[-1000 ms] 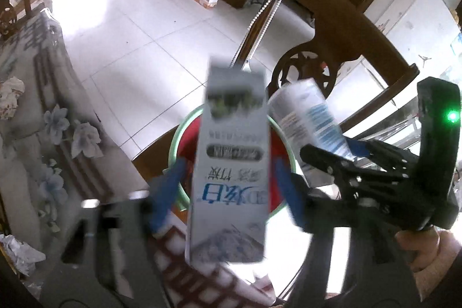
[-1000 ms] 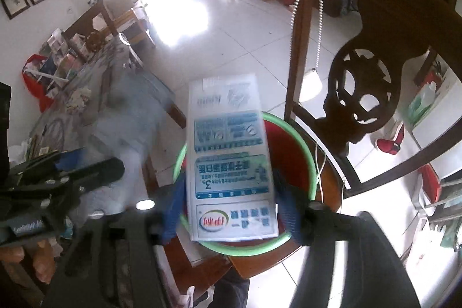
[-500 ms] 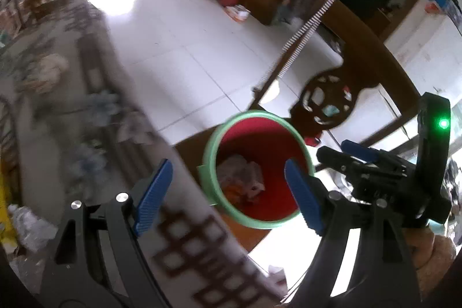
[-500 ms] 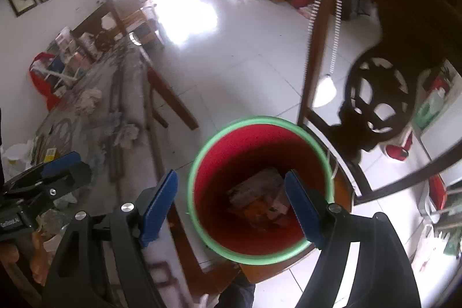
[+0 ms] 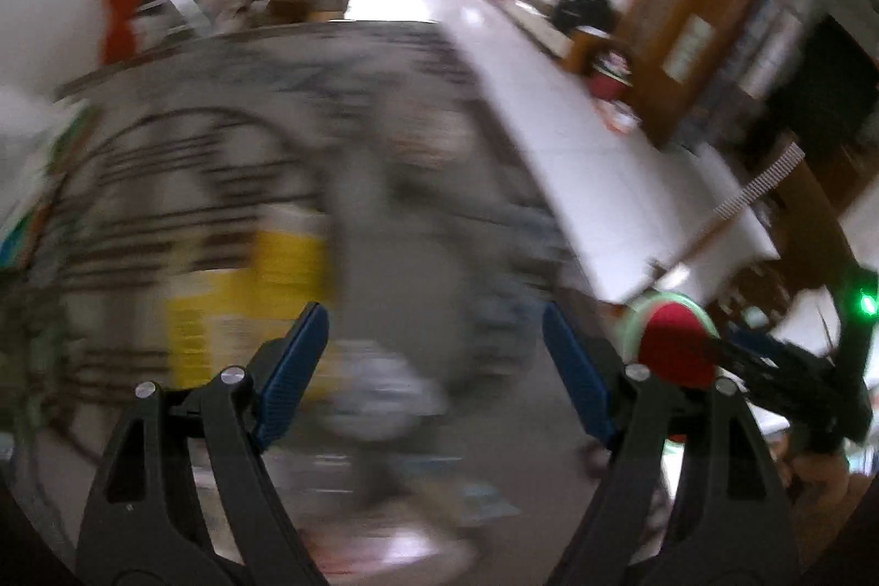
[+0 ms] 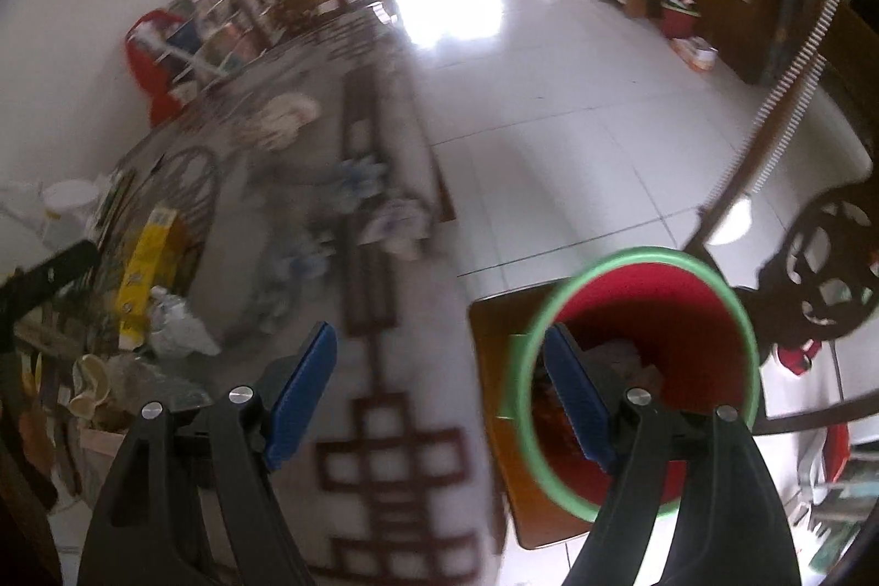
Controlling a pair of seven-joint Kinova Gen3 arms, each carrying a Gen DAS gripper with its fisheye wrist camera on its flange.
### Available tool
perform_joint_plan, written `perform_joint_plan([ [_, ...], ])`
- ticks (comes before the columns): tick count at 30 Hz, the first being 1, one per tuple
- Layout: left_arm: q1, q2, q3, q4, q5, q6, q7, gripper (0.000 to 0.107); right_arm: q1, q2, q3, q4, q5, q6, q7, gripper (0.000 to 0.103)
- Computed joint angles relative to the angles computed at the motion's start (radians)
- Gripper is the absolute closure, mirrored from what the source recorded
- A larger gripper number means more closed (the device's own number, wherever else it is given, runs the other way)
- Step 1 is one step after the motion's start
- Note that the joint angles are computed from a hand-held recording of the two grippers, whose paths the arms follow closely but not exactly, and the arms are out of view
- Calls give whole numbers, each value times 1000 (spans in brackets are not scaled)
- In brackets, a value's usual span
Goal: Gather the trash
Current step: 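Grasp the yellow medicine box with the left tool while the right tool grasps the yellow snack box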
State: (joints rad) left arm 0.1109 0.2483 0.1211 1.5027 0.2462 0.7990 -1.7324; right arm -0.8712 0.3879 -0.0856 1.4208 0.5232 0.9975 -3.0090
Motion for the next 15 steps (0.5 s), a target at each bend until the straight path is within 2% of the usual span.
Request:
perform_joint_plan([
  [3,-44,40,-56,-45,-51,69,41,27,-12,65,-8,-101,-18,32,46,28],
  [7,-82,139,-86,-123,-124,158,74,27,-47,142,10,-234,-44,85,90,28],
  [9,-117,205,-68,-171,-115,215,36,27,-69,183,24,-309,-54,119,108,28],
  [12,-111,279,-64,-220,-137,266,-2,27,-101,233,48,-400,-65,164,122,28],
  [15,-157,323,-24,-282,-81,319,-53,25,-135,288,73,-506,-75,223,124,27],
])
